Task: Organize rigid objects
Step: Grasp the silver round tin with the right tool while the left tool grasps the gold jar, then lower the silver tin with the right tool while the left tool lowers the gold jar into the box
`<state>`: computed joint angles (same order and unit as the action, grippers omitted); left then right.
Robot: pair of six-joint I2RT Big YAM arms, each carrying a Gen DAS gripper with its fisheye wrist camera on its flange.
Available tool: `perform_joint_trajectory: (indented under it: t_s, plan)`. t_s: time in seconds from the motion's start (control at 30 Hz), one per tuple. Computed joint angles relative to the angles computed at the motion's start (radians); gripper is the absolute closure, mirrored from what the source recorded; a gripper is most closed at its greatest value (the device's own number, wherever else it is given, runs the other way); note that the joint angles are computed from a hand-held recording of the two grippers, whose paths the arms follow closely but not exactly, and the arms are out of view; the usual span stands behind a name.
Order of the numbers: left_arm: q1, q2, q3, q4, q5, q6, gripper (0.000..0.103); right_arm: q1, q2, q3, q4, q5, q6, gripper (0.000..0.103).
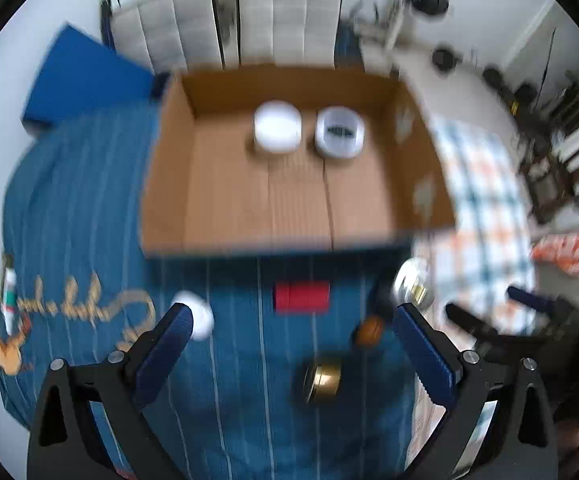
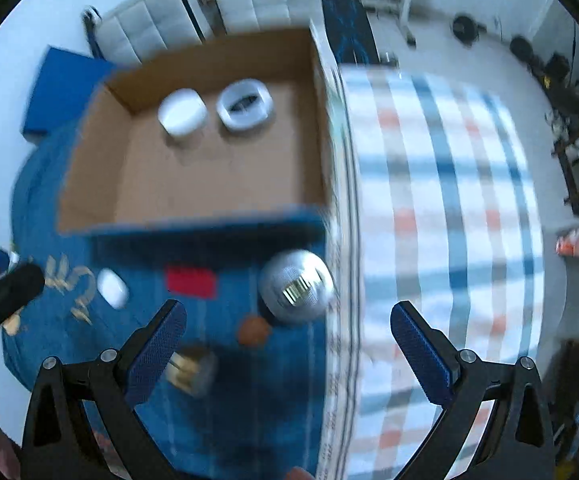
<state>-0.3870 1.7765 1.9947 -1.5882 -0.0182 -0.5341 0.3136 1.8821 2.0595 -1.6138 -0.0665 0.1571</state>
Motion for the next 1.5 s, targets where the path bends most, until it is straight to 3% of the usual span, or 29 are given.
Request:
perform_joint_trajectory:
  t_s: [0.13, 0.27, 0.37, 0.47, 0.53, 0.87, 1.07, 1.27, 1.5]
  plan:
    - [-0.044, 0.002, -0.153, 0.014, 0.091, 0.020, 0.021, -0.024, -0.039, -0.171, 0.036, -0.002, 0.003, 0.000]
    - [-0.078, 0.048, -0.232, 0.033, 0.151, 0.050, 0.026, -0.032, -0.058, -0.276, 0.070, -0.014, 0.005, 0.000]
    - [-0.093, 0.081, -0.258, 0.040, 0.173, 0.061, 0.037, -0.031, -0.066, -0.321, 0.093, -0.017, 0.006, 0.000]
    - [-0.099, 0.105, -0.267, 0.046, 0.181, 0.063, 0.058, -0.028, -0.064, -0.332, 0.100, -0.020, 0.000, 0.000]
    - [-0.098, 0.115, -0.269, 0.054, 0.175, 0.050, 0.078, -0.028, -0.060, -0.331, 0.103, -0.024, -0.002, 0.000]
    - [-0.044, 0.144, -0.195, 0.109, 0.126, -0.036, 0.078, -0.035, 0.048, -0.189, 0.107, -0.089, 0.069, 0.001]
    - [-0.030, 0.183, -0.154, 0.098, 0.157, -0.052, 0.078, -0.023, 0.185, -0.067, 0.020, -0.089, 0.134, 0.026]
    - [-0.025, 0.173, -0.151, 0.097, 0.141, -0.058, 0.078, -0.017, 0.168, -0.100, 0.042, -0.056, 0.155, 0.028]
    - [-0.026, 0.094, -0.192, 0.112, 0.117, -0.060, 0.078, -0.010, 0.088, -0.183, 0.029, -0.069, 0.078, 0.028]
